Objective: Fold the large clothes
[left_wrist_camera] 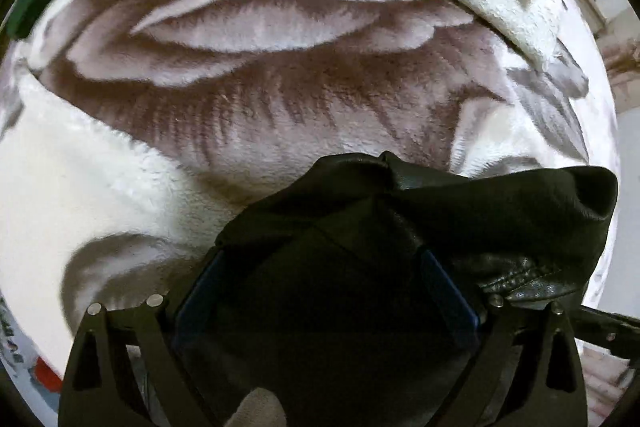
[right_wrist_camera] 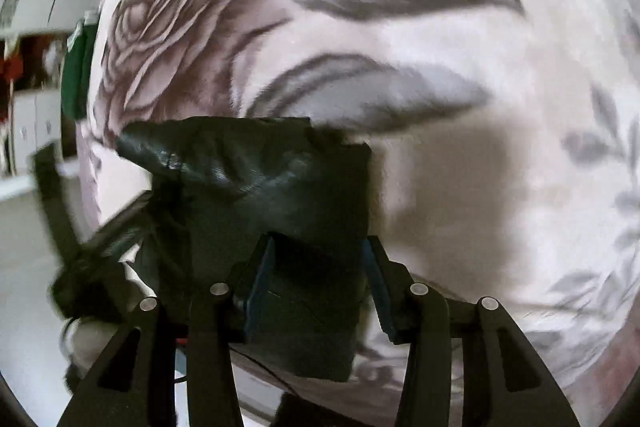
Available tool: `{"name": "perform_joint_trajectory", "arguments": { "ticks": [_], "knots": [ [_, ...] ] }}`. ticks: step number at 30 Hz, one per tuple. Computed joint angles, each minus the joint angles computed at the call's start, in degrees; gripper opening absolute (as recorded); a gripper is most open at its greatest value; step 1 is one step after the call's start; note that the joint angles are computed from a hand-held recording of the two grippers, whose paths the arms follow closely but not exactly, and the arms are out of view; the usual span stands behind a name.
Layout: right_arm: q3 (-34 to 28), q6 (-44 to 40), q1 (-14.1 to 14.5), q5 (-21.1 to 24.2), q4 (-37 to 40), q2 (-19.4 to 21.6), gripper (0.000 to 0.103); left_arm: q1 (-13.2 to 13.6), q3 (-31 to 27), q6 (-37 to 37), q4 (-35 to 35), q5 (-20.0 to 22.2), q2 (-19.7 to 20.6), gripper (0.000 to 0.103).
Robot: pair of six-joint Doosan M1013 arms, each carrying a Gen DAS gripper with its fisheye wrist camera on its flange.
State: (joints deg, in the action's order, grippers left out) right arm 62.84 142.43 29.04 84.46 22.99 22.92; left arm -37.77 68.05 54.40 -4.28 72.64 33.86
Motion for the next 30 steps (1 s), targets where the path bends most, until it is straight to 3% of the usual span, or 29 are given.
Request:
{"name": "perform_joint_trajectory", "arguments": {
  "ticks": [5, 6, 7, 9, 12, 15, 17, 22, 24, 26, 30],
  "knots": [
    [-1.06, 2.48, 1.71, 1.52, -4.62, 2.17, 0.048, 0.96, 0.05, 2.54, -2.25, 0.02, 0.62, 0.102],
    [-0.67, 3.42, 1.71, 1.42, -4.54, 2.39, 0.053, 0.9, -0.05, 3.06, -1.52, 0.07, 0.84, 0.103],
    [-0.09, 4.62, 1.65, 1.45, -4.39, 2.49, 0.065, 0.98, -0.17, 3.82, -1.66, 0.21, 0.9, 0.103],
    [2.58, 5.57, 0.82, -0.31, -1.72, 1.6, 0.082, 1.34, -0.46, 4.89, -2.84, 0.61, 0.57, 0.103],
    [10.51, 4.95, -1.54, -9.55, 7.31, -3.64, 0.085, 1.65, -0.1, 6.72, -1.91, -0.11, -1.49, 0.103],
    [18.57, 3.58, -2.19, -20.61, 13.52, -9.38, 0.087, 3.01, 5.41, 8.8, -6.04, -6.51, -6.81, 0.103],
    [24.55, -2.25, -2.33, -27.89, 22.05, -12.11, 0.087, 4.06, 10.36, 8.96, -9.29, -10.33, -10.63, 0.103],
    [34.66, -18.73, -0.9, -38.72, 44.82, -12.41, 0.09, 5.08, 22.03, 2.74, -16.66, -14.97, -17.71, 0.103],
    [36.7, -24.89, -0.19, -41.86, 52.83, -12.17, 0.092, 4.41, 26.22, -1.74, -19.42, -17.06, -19.94, 0.103],
    [36.89, -27.49, 0.27, -42.79, 55.93, -11.76, 0.093, 4.24, 30.8, -4.41, -25.17, -19.9, -22.16, 0.103],
    [35.13, -25.88, 0.19, -40.45, 53.52, -10.97, 0.093, 3.27, 36.85, -3.35, -38.21, -30.76, -23.09, 0.103]
  ]
}}
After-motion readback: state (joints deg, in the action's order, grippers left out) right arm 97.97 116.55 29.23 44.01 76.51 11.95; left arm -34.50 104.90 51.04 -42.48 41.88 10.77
